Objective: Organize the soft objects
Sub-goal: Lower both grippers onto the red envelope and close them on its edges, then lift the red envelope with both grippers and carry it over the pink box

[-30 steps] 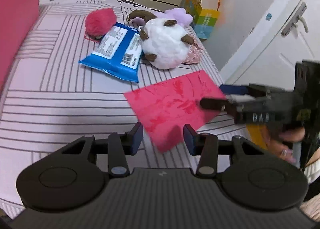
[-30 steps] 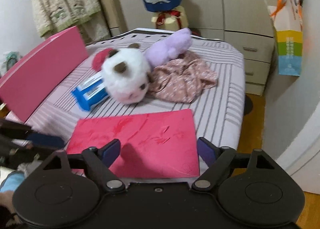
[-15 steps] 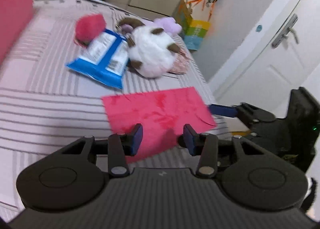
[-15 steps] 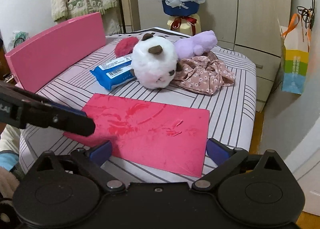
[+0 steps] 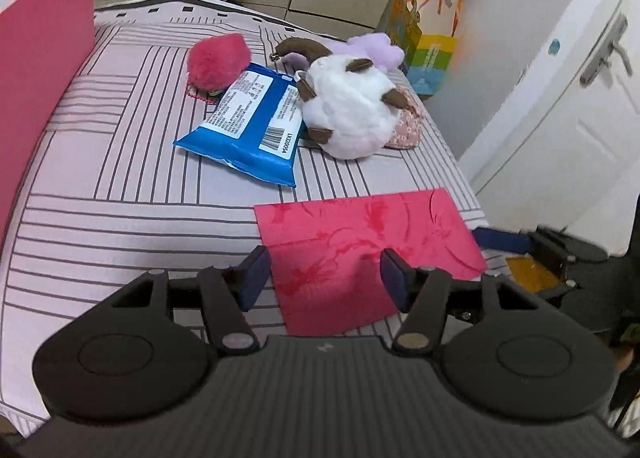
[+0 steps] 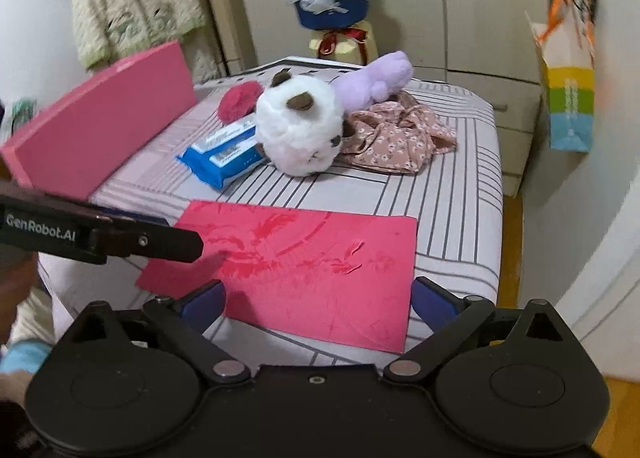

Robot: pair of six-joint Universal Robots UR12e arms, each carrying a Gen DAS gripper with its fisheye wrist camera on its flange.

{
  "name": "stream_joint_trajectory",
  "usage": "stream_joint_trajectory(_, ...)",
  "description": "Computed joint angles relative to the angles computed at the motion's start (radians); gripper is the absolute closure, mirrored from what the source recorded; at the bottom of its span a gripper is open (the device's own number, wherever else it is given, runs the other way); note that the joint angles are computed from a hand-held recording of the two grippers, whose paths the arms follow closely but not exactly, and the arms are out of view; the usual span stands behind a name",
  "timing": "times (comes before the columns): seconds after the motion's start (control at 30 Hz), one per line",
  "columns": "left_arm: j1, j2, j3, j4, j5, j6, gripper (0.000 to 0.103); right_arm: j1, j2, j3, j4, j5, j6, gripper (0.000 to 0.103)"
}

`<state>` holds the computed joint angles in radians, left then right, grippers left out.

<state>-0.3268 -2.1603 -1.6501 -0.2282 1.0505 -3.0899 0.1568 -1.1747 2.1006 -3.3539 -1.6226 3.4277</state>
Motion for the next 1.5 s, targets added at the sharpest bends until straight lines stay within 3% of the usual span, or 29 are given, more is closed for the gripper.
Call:
stream_joint_trajectory(0.13, 0.020, -0.007, 0.003, -0.001, -0.073, -0.064, 0.045, 0.010, 0.001, -0.009, 0.013, -0.034, 0.049, 0.006)
stream_joint_trajectory(0.3, 0.036, -0.002, -0.025, 0.105, -0.127, -0.077, 0.045, 0.023, -0.004, -0.028, 0.071, -0.060, 0.067, 0.006)
stream_joint_trajectory(0.47, 0.035, 0.018, -0.044, 0.129, -0.101, -0.015, 0.045, 0.026, -0.005, -0.037, 0.081, -0.050, 0.122, 0.006)
stream_joint_trajectory(0.57, 0.044, 0.027, -0.058, 0.150, -0.119, -0.005, 0.045, 0.045, -0.001, -0.048, 0.083, -0.101, 0.113, 0.007)
stream_joint_trajectory(0.67, 0.049, 0.036, -0.073, 0.192, -0.113, -0.005, 0.045, 0.047, -0.004, -0.048, 0.070, -0.082, 0.126, 0.007)
stream_joint_trajectory(0.87, 0.064, 0.064, -0.088, 0.178, -0.123, 0.023, 0.045, 0.064, -0.017, -0.055, 0.069, -0.094, 0.128, 0.008)
stream_joint_trajectory(1.5, 0.126, 0.155, -0.178, 0.241, -0.141, 0.043, 0.045, 0.162, -0.067, -0.120, 0.153, -0.195, 0.027, 0.008)
